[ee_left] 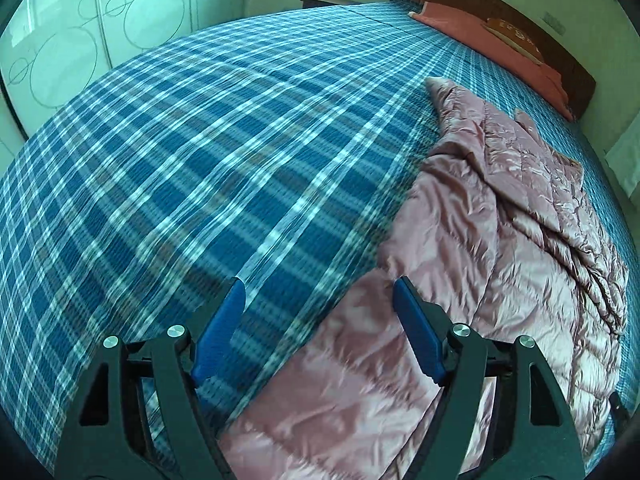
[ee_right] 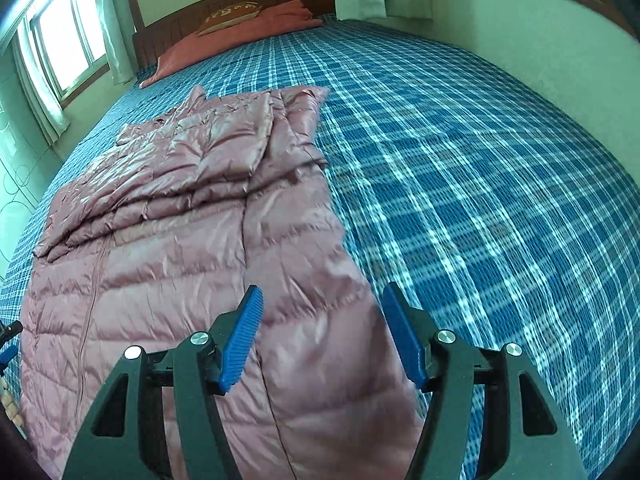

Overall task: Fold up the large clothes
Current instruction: 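Move both grippers to the jacket hem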

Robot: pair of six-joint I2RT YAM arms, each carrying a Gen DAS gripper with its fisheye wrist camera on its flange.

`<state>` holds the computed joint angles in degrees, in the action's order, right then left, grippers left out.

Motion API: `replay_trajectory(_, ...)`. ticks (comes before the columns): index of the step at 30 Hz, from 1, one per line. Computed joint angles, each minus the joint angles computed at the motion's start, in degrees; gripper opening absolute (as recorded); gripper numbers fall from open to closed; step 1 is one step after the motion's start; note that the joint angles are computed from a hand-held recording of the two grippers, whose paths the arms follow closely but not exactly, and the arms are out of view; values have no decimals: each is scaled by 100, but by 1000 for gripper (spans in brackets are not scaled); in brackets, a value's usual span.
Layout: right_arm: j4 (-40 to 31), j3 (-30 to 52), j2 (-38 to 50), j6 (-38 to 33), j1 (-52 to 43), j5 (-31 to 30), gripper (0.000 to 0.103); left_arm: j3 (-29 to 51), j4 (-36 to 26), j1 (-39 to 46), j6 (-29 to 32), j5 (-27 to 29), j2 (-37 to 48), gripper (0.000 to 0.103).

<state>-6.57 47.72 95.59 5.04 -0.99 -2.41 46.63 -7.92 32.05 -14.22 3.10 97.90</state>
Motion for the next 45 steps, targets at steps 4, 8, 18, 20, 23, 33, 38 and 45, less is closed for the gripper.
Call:
replay_trajectory(4,-6,-839,-782,-123,-312,-116,62,-845,-13,519,58,251,-781,76)
replay_trajectory(8,-189,-1546,-1610,-286,-854,-495,62,-1528,-177,1139,271,589,-1514,76)
replay_trajectory(18,-1097,-2517,-3095,-963,-2691,-1853,62,-2335,-1331,3169,1354,1954,-2776,76)
replay_trajectory(20,-1229,-2625,-3253,-1046,-2917,-2012,62,-2419,-1629,3561,1582,2232,-2914,76)
replay_trajectory(23,-1454,-2760,-3345,-1201,-3313,-2369,62,-2561,-2140,4158,2018,2665,-3168,76)
replay_trajectory(33,-1775,-3307,-3854,-1299,-3878,-3509,67,-2838,-2512,4730,2270,3452,-3461,77)
replay_trajectory(38,-1406,-3460,-3936,-757,-3508,-3784,67,-3045,-1948,4123,1723,3436,-3506,77)
replay_trajectory(45,-714,-3604,-3885,-77,-2917,-3832,66,-3126,-1680,3865,1359,3494,-3624,76)
